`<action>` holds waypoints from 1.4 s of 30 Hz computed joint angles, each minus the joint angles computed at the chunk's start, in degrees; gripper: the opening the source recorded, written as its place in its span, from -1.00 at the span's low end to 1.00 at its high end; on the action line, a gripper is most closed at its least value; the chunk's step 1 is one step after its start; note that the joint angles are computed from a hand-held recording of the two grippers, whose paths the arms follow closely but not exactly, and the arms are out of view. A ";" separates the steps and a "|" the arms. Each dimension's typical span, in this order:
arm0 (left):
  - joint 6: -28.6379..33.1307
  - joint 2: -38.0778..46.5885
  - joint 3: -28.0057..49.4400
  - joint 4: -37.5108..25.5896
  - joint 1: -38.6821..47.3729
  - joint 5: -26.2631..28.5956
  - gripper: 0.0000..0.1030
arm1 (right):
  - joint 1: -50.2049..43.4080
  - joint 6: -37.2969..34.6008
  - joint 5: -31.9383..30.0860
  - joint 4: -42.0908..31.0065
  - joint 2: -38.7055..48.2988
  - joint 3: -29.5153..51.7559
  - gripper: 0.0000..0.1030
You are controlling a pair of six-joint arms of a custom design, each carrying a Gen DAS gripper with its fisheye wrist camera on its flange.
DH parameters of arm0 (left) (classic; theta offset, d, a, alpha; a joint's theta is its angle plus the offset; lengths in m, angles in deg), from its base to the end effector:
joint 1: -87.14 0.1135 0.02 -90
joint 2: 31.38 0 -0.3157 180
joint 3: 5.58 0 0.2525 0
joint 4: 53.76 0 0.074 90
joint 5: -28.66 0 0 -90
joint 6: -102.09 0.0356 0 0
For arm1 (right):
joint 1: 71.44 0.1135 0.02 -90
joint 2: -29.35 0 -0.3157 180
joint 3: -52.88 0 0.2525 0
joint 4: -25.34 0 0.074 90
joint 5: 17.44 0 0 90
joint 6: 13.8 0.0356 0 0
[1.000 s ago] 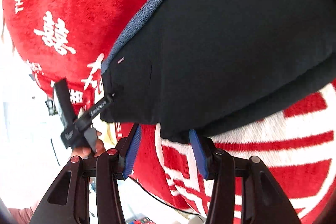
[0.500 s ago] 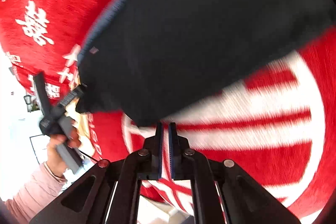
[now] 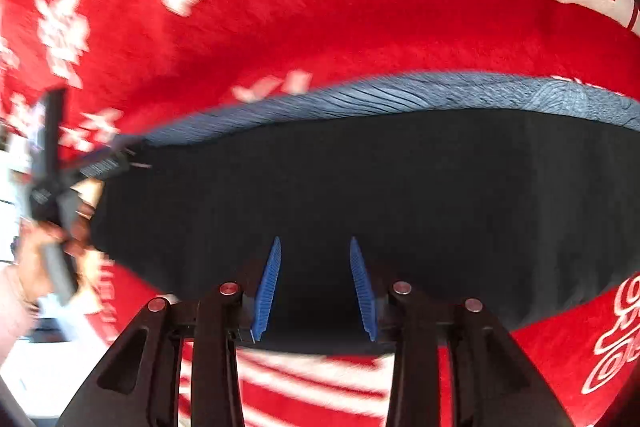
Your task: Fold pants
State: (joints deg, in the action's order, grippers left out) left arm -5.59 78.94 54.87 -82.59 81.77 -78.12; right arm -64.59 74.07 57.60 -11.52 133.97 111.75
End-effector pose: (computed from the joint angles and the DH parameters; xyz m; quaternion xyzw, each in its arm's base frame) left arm 0.3131 -0.0191 0.1105 -0.1198 0.9773 0.1228 0.1244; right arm 0.2867 0.0437 0.1306 -0.0858 0.9857 0.1324 0.0585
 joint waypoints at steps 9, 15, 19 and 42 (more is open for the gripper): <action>-2.28 -2.51 1.10 -4.51 -0.12 -1.21 0.93 | -4.27 -7.69 0.20 0.93 -7.82 -7.81 -0.26; -6.90 -11.50 -2.06 -9.17 -15.79 3.67 0.93 | -9.78 -12.61 1.59 -3.83 -16.09 -9.68 -0.25; -13.17 -8.71 -0.67 -7.69 -26.47 6.48 0.93 | -10.07 -14.76 7.05 0.16 -18.38 -10.32 -0.25; -29.95 -6.12 14.16 -21.63 -42.41 8.17 0.92 | -38.93 -23.83 0.71 -14.64 -15.14 -3.65 -0.02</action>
State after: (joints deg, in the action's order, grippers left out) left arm -35.54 72.83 69.03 -104.22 39.36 -69.95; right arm -103.52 50.23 58.31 -26.17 118.84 108.10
